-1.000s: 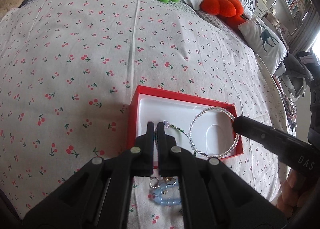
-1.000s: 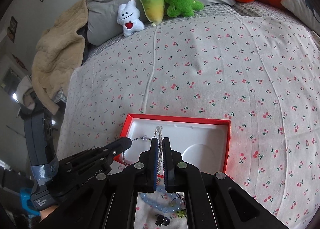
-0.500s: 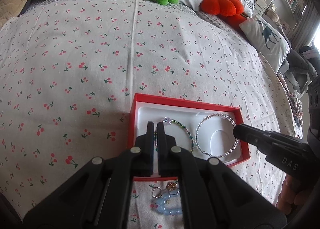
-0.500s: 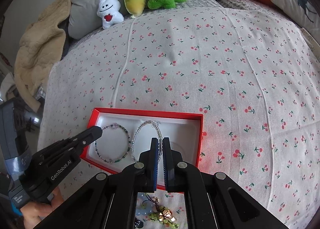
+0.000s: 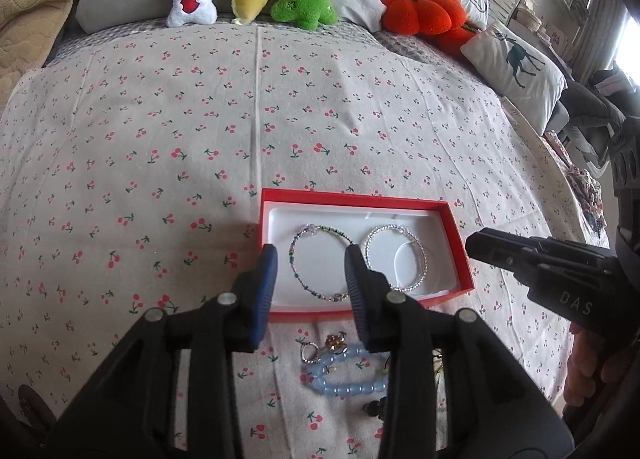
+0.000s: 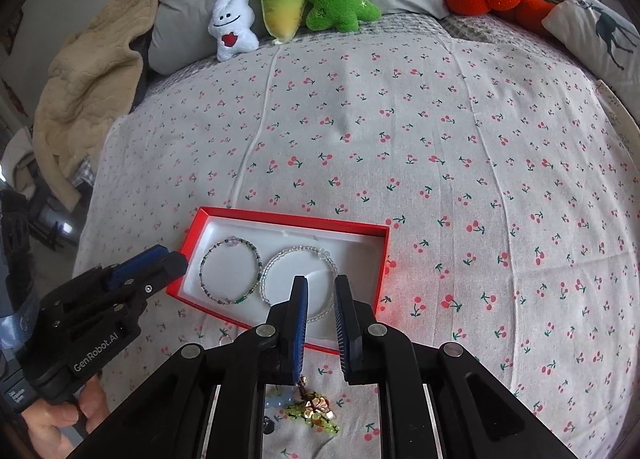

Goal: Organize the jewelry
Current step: 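Open both grippers and pull them back from the red box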

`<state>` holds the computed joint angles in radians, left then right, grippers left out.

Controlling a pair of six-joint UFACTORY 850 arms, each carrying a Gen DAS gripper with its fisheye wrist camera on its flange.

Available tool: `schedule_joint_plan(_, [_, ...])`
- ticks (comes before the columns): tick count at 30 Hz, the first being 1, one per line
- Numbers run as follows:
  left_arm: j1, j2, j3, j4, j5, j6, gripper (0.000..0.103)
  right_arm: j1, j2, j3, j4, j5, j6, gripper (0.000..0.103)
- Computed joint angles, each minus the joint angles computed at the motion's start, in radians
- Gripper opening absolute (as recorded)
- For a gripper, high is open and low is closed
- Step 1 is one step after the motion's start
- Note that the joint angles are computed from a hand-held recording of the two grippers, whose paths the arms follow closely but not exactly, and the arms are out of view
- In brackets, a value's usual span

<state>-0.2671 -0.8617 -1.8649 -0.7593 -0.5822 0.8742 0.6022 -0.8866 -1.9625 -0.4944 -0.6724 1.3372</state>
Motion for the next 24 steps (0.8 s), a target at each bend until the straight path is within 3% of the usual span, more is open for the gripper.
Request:
schedule_joint_plan(4, [0.005,0.053,0.078,-0.002,0.046,0.023,0.069,0.015,0.032,0.040,-0.016,-0.006,0.022,0.014])
schedule_joint_plan(7, [0.010,0.082,0.123,0.016,0.072,0.008,0.083,0.026,0.055,0.071,-0.027,-0.012,0.039,0.014])
schedule_joint_plan(12, [0.015,0.119,0.178,0.103,0.092,-0.085,0.088,0.046,0.089,0.114,-0.047,-0.022,0.069,0.020])
schedule_joint_plan(13, [0.016,0.128,0.191,0.124,0.098,-0.107,0.090,0.050,0.094,0.119,-0.049,-0.024,0.072,0.027])
schedule_joint_plan(16, [0.018,0.156,0.233,0.187,0.111,-0.169,0.095,0.069,0.110,0.132,-0.084,-0.033,0.108,0.075])
schedule_joint_plan(19, [0.023,0.187,0.278,0.233,0.121,-0.204,0.100,0.094,0.125,0.140,-0.147,-0.054,0.152,0.080])
schedule_joint_plan(21, [0.029,0.201,0.301,0.244,0.121,-0.206,0.100,0.106,0.134,0.150,-0.165,-0.059,0.169,0.091])
schedule_joint_plan(24, [0.043,0.218,0.333,0.239,0.123,-0.183,0.102,0.129,0.129,0.145,-0.193,-0.106,0.179,0.092])
